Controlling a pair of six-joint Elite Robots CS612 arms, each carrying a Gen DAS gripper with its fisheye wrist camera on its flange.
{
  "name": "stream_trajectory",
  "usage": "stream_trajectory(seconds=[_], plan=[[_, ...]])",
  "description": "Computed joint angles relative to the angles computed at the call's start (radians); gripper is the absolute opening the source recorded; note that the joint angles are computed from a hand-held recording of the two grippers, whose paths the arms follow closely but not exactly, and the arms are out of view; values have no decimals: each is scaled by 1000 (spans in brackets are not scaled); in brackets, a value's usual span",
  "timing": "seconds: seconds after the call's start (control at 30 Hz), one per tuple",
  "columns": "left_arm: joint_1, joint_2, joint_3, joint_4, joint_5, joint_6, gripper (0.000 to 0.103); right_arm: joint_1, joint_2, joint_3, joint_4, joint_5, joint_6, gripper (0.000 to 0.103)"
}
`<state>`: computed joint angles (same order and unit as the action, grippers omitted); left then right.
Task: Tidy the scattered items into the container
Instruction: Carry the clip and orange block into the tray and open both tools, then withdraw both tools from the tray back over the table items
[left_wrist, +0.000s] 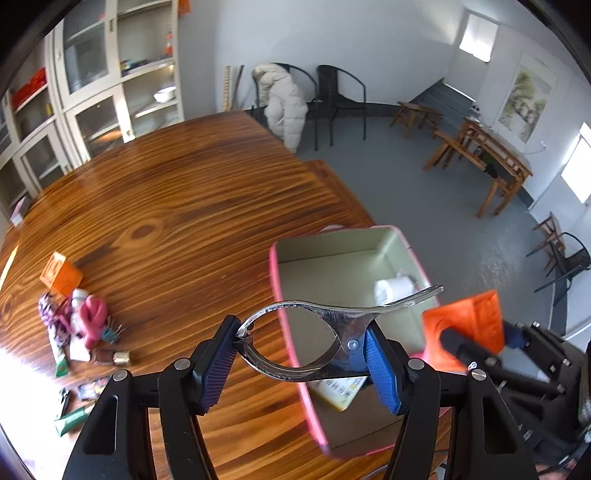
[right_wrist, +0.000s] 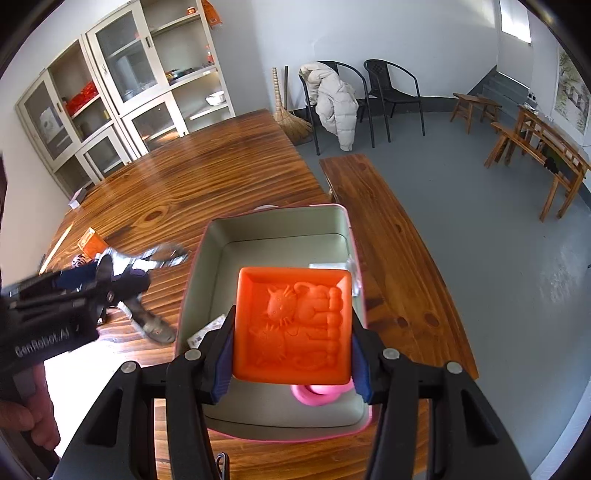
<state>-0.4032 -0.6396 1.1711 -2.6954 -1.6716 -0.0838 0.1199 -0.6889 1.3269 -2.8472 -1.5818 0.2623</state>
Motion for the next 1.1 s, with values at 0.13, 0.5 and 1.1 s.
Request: stream_trajectory(seconds=[0.13, 0.5, 1.1], plan=[[-12, 17, -47, 36, -21, -1, 94, -12, -5, 12, 4, 31, 15, 68], [-3, 20, -47, 56, 3, -57, 96, -18, 1, 8, 2, 41, 56, 84], [54, -23, 37, 47, 59, -124, 96, 30, 43, -85, 62, 83, -6, 84]])
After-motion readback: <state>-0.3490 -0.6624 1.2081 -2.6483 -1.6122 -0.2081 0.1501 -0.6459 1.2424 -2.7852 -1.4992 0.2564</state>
